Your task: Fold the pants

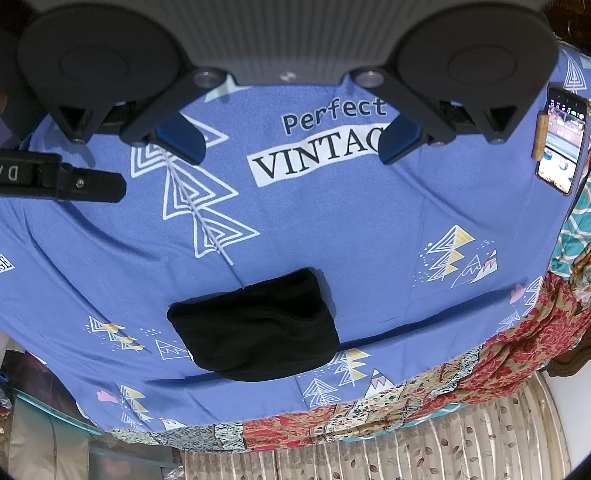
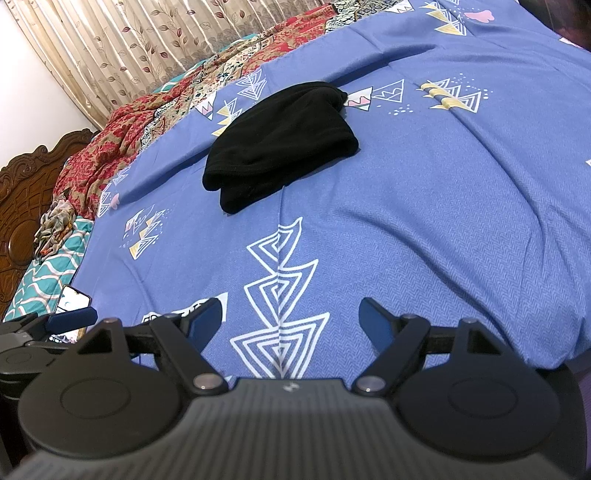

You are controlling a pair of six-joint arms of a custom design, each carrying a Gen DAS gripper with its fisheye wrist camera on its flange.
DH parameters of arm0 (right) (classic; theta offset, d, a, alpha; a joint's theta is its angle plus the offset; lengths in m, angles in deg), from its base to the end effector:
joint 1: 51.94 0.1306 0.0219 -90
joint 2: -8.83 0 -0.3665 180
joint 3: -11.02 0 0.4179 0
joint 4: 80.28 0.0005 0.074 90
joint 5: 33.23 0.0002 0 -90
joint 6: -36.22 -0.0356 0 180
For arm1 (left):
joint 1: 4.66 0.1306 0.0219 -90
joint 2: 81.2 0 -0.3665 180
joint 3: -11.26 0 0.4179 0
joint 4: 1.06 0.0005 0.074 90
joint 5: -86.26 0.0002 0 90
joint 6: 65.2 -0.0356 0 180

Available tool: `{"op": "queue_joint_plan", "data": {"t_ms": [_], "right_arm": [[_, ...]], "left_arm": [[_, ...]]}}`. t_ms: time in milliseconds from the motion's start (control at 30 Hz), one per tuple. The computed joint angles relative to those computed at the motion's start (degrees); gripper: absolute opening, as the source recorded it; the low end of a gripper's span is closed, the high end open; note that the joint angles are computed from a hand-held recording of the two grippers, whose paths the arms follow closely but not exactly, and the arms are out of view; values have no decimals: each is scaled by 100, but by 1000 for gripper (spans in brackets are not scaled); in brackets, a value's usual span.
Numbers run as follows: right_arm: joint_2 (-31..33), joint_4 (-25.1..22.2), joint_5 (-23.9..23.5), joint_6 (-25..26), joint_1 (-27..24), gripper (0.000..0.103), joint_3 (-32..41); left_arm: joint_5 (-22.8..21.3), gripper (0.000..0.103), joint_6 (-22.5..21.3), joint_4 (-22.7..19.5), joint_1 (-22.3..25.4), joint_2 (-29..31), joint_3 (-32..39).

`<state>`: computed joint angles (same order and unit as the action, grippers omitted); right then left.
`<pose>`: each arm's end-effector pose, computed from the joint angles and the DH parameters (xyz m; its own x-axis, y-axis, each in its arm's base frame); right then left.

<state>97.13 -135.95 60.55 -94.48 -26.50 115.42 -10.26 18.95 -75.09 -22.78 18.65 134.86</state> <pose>0.4499 0.2109 0.5429 -0.6857 0.3944 -0.6118 0.0850 0.8781 0.4708 0.5113 -0.1636 0.5758 -0.7028 0.3365 -0.6268 0.3133 0.9374 0.1520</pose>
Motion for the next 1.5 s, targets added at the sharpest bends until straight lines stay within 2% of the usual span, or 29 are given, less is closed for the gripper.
{"op": "queue_joint_plan", "data": {"t_ms": [1500], "right_arm": [[3,-3,4,-18,2,81,-4]], "left_arm": [[-21,103,6,-67,-45,57,114]]}}
